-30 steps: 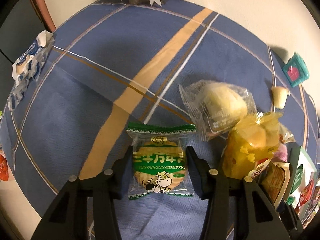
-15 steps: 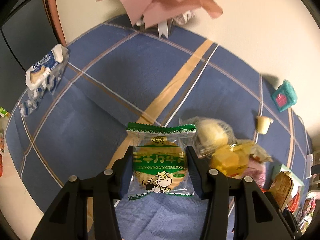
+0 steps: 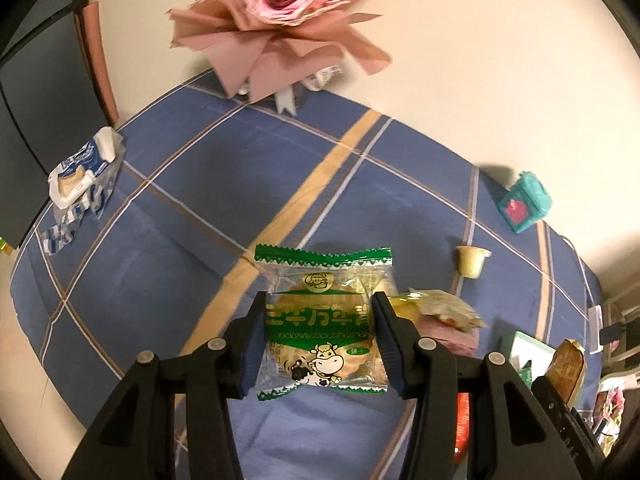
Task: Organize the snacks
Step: 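Lift and carry the cookie pack into the tray while the right tool carries the bread bag there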
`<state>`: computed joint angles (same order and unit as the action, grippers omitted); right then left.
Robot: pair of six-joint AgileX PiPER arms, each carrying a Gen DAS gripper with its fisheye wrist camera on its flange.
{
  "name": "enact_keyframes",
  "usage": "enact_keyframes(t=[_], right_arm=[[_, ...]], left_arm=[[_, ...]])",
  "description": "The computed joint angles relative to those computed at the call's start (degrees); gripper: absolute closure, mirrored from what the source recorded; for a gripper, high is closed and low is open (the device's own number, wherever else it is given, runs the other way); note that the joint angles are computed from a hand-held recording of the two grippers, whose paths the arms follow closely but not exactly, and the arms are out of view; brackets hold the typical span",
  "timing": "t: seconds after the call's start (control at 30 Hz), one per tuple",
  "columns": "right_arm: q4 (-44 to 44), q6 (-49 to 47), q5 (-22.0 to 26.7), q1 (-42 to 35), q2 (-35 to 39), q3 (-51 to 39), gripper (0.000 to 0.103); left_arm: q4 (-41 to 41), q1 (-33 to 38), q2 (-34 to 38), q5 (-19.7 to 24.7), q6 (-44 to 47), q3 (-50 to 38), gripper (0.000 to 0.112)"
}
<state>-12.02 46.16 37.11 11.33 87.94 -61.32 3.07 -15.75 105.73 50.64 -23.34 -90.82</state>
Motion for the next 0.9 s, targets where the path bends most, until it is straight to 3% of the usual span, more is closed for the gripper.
enact_keyframes(t=[0.33,0.9], right_arm=[[3.0,-3.5,0.1,-10.4,-5.8,5.8,0.064],[14.2,-19.5,-1.0,-27.8,-11.7,12.5,0.064]], left_arm=[[1.9,-9.5,1.1,1.0,-2.6,-2.6,0.060],[5.3,-25.4,7.6,5.2,-4.0,-11.4,0.060]])
